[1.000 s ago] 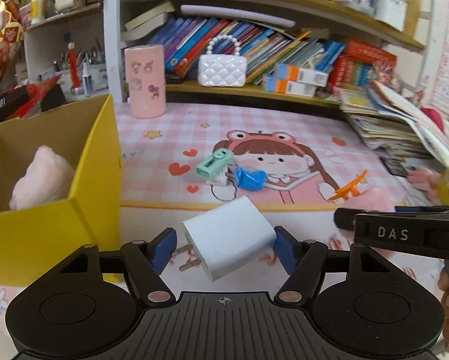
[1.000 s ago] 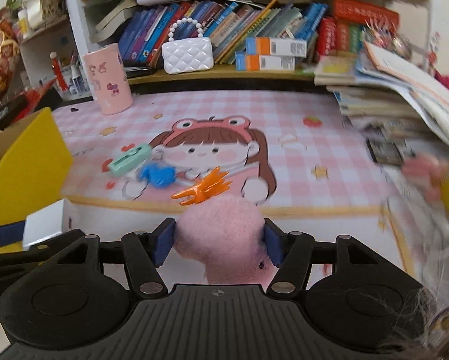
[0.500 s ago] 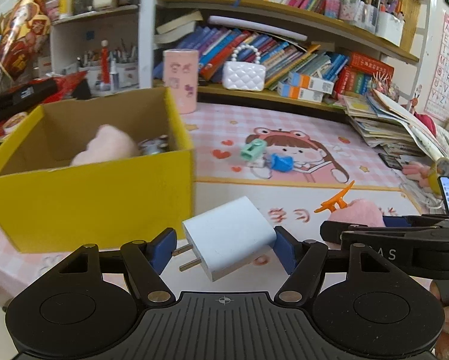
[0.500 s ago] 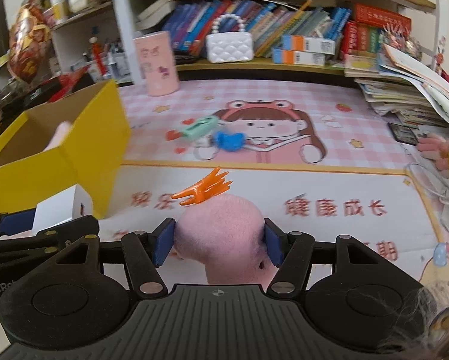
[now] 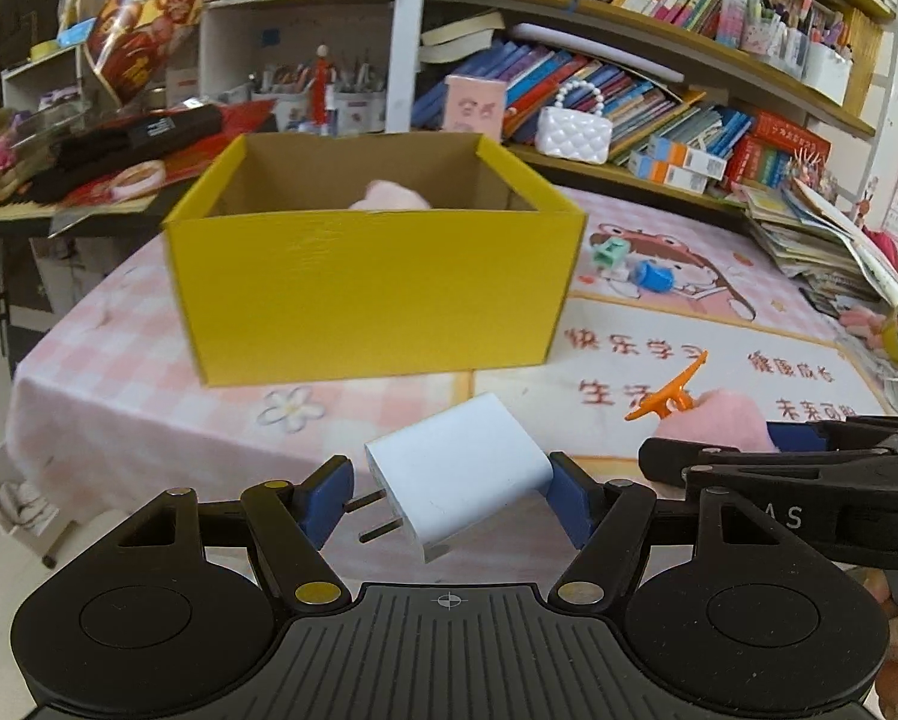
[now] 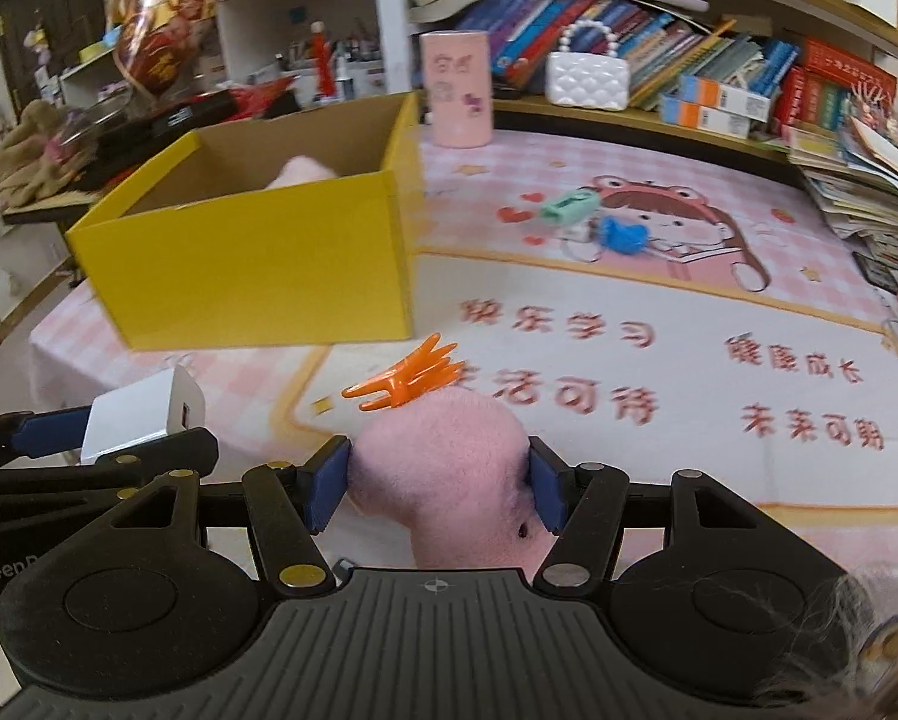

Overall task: Organize objects
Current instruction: 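Carry the charger and pink plush toy with both grippers over the yellow box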

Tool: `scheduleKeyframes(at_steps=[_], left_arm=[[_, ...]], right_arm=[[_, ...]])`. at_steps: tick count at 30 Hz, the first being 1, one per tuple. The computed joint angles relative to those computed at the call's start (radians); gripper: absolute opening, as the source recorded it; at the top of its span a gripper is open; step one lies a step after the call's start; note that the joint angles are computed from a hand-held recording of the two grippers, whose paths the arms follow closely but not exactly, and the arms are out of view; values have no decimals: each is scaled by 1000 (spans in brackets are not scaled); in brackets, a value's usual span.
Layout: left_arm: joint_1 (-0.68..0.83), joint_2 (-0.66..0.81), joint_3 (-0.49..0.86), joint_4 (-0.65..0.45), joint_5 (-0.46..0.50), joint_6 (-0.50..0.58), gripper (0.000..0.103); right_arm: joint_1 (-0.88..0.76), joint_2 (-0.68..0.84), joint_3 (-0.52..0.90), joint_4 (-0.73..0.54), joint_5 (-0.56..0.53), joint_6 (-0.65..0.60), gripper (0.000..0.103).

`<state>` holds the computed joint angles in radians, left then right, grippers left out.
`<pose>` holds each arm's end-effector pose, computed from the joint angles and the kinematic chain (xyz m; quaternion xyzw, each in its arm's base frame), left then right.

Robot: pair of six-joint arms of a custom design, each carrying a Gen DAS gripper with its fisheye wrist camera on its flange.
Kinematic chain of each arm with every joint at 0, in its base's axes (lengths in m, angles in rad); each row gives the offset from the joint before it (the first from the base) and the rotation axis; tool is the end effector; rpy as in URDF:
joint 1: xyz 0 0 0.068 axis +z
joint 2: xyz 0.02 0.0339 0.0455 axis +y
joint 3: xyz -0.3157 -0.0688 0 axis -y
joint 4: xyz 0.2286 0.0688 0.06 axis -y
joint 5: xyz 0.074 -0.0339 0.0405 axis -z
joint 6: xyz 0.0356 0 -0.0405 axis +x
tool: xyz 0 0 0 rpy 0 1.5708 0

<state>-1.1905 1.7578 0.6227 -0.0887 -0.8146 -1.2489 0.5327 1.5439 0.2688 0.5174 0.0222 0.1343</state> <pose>0.1217 -0.2346 0.1492 -0.0948 0.9020 -0.0146 0.4209 0.1857 0.1086 0.1526 -0.1774 0.9011 0.1198 0.3770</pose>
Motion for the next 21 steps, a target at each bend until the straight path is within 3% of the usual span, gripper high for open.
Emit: scheduleKeyframes(at_steps=[14,18,21], left_arm=[[-144,-136,-109,-248,-107,-256,70],[-136,-186,-120,-296,-147,-270,70],[-92,-232,-120,-280,-195,-191,70]], right_arm=[[351,-12,-14,15,227,212,59],[392,-11,26,-2,254,224,59],[388,-24,65,-12,280,213,59]])
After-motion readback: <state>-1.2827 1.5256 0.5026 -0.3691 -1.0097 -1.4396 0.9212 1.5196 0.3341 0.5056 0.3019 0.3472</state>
